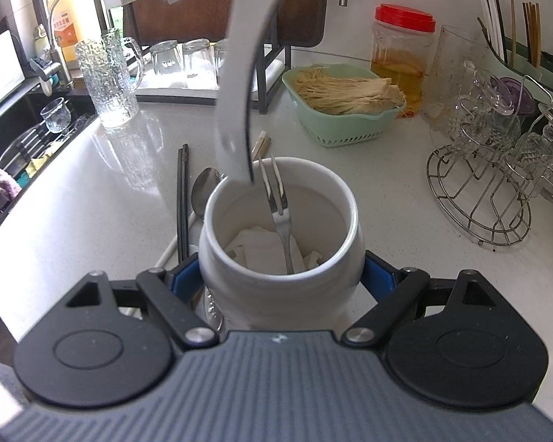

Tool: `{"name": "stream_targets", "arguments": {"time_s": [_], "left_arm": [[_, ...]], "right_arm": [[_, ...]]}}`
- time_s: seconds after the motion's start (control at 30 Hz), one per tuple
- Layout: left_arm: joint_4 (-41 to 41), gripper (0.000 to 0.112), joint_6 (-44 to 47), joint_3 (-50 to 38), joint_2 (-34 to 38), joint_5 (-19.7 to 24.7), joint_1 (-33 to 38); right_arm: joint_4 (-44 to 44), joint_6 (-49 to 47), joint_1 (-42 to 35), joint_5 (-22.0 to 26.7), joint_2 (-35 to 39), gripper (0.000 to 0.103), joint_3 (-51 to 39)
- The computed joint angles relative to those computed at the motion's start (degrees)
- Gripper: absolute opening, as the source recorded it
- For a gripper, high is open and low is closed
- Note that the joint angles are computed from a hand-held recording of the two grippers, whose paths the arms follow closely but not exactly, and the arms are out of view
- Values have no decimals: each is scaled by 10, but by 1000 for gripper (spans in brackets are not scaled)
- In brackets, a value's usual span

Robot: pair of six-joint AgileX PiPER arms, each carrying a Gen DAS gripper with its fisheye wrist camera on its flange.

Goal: Organize utensils
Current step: 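Lift the white ceramic spoon with the left tool and lower it into the crock, then open the left tool to release the spoon and move back toward the utensils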

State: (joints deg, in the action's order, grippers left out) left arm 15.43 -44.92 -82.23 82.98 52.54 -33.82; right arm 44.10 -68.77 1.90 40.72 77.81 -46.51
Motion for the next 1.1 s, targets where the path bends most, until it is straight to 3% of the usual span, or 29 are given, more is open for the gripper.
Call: {"name": "stream_targets", "arguments": {"time_s": [0.37, 0.57, 0.63, 0.67, 0.9, 1.1], "left_arm": [[-67, 48, 66, -5, 39, 37, 14], [-166, 48, 154, -41, 69, 101, 63], [-194, 25, 172, -52, 84, 126, 76], [-210, 21, 182, -56, 90, 136, 82], [-252, 13, 209, -63, 118, 161, 100], [-243, 12, 206, -58, 121, 163, 102]], "right_arm": [[23, -31, -11, 6, 1, 91, 4], [35, -49, -16, 9, 2, 91, 7], [37, -51, -15, 7, 3, 91, 7], [37, -51, -15, 7, 3, 91, 7], [45, -60, -12, 4, 3, 91, 10], [52, -69, -15, 5, 2, 91, 12]]}}
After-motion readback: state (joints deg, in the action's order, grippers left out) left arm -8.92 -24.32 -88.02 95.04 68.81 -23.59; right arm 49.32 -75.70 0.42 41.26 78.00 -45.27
